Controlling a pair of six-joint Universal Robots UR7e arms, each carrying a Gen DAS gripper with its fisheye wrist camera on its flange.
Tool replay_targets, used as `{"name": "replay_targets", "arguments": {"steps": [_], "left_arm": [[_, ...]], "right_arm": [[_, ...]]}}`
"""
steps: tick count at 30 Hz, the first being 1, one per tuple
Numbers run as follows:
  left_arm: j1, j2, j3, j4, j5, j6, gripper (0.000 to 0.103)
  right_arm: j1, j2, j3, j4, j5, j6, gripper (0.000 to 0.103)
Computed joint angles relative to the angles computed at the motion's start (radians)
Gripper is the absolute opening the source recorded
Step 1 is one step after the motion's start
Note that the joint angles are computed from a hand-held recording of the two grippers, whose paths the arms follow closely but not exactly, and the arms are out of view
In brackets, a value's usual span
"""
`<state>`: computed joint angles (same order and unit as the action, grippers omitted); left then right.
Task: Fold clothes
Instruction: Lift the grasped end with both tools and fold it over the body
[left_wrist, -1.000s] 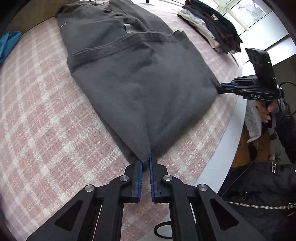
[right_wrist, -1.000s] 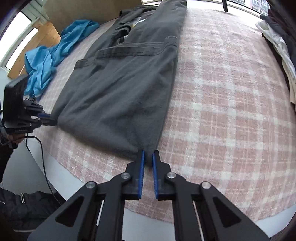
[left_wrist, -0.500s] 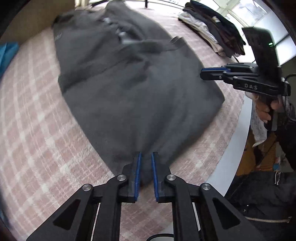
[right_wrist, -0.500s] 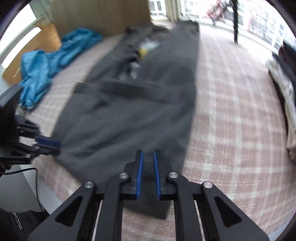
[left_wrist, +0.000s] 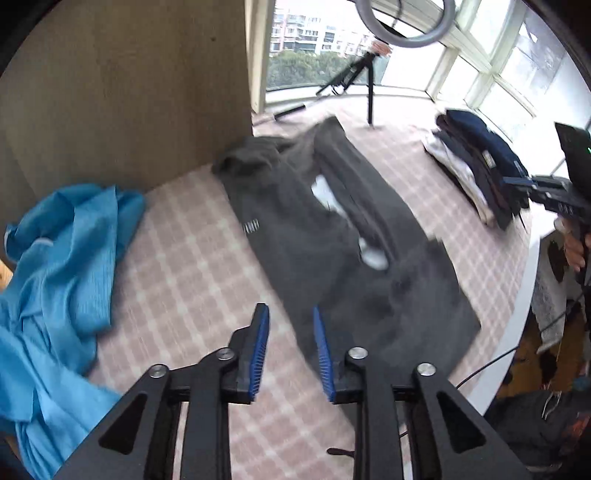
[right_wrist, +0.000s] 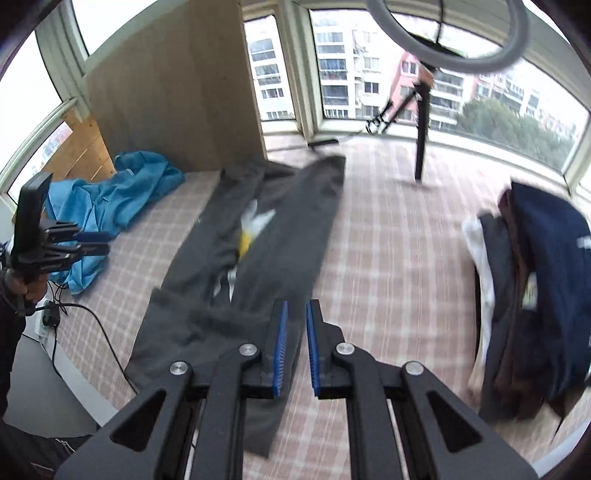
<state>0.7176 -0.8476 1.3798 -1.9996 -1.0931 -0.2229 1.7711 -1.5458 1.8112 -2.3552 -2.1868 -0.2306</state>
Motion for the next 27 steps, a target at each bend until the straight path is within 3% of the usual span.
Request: {"name": "replay_targets", "arguments": {"steps": [4,10,17,22,25,27], "left_arm": [[0.057,0.122,-0.139,0.02,-0.001,-0.009,0.026],[0.133,0.303,-0.375,0.106,-0.012,0.024,0.026],[0.192,0.498,-0.655,0.217,0.0,0.088,0.026],[0.204,0.516,-0.692,0.17,0.013,0.102,0.028],[0.203,0.492,-0.668,0.126,0.023,0.106,0.033],[0.2,0.493,-0.672,0.138,0.034,0.117,0.035]], "right_arm": [[-0.087,0.123,-0.085,-0.056,0.045,-0.035,0.029],[-0.202,0.323,-0.254,-0.102,0.119,-0.052,0.029],[-0.252,0.561,-0.509,-0.058,0.137,-0.122,0.028],[-0.246,0.68,-0.636,-0.082,0.075,-0.225,0.027],[-0.248,0.652,-0.627,-0.089,0.114,-0.226,0.028],[-0.252,0.62,-0.593,-0.117,0.131,-0.23,0.039]]}}
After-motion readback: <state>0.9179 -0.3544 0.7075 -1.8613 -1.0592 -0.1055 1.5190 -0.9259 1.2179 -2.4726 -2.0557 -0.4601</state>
